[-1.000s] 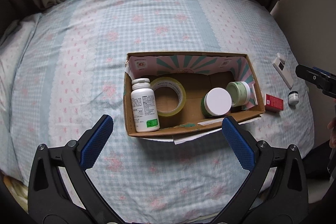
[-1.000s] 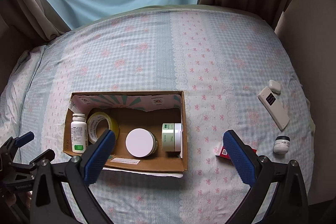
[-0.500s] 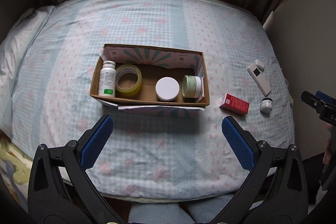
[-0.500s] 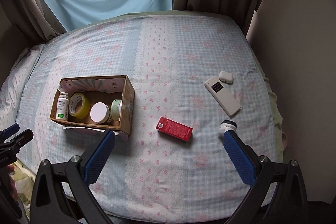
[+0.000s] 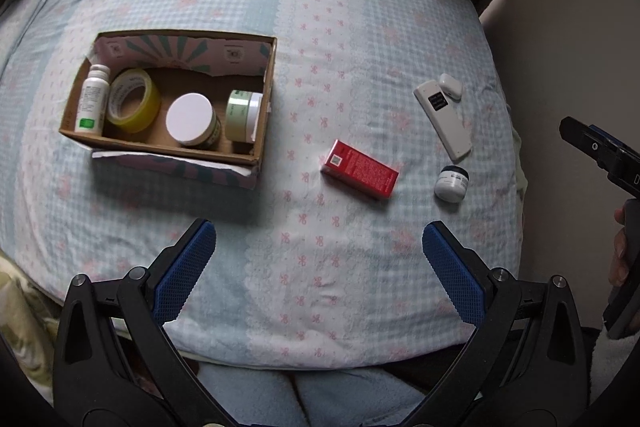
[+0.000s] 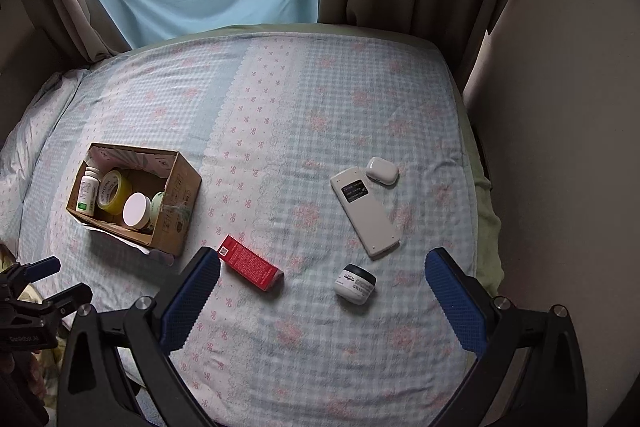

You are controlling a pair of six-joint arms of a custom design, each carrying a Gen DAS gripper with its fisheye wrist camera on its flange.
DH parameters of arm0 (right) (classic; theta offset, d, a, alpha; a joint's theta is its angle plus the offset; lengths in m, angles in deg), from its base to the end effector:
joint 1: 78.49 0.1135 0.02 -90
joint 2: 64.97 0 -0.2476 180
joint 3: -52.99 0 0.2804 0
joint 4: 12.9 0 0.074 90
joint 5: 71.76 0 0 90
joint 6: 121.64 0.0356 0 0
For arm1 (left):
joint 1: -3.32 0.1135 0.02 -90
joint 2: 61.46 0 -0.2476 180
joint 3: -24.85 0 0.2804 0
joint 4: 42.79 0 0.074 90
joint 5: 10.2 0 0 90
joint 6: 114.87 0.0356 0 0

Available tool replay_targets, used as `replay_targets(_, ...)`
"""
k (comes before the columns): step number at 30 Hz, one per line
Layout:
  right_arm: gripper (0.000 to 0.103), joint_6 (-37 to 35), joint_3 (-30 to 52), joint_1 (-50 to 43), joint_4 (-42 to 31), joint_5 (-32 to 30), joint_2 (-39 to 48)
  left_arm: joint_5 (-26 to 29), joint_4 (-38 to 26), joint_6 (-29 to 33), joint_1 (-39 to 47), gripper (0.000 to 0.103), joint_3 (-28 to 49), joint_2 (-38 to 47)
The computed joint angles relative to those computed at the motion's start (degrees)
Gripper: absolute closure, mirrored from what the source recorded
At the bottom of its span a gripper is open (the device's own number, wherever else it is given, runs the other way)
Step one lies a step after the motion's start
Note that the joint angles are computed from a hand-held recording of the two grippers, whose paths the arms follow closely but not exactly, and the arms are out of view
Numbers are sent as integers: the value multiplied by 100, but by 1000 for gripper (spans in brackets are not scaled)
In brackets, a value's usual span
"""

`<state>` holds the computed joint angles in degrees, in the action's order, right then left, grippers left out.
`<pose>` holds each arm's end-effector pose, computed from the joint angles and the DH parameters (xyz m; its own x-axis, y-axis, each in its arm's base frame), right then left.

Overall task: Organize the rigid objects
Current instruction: 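Move both tools back toward the red box and remote, then grasp the red box with the left tool while the right tool grasps the white remote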

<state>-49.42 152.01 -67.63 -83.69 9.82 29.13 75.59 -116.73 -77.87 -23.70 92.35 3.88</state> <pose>0.3543 0.0733 0.2848 -0.7786 -0.4570 -0.4301 -0.5071 0.8619 0.0024 0.2071 -0.1027 0.2451 -0.8548 -0.4582 -0.2439 -0.4154 0.8856 -0.2077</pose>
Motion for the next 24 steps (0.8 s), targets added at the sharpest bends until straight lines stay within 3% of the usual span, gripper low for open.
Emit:
replay_targets(10,1,-1085,1429,-249,51,69,2295,1090,1689,-610,455,0,512,2738)
replay_targets(15,1,-1496,2266,-226,-29,351,3424,1805,2712,-1563,793,0,565,3825)
replay_targets(24,1,-1946,3800,-59,-344,823,5166,2267,3510,-3045,984,3,938,5276)
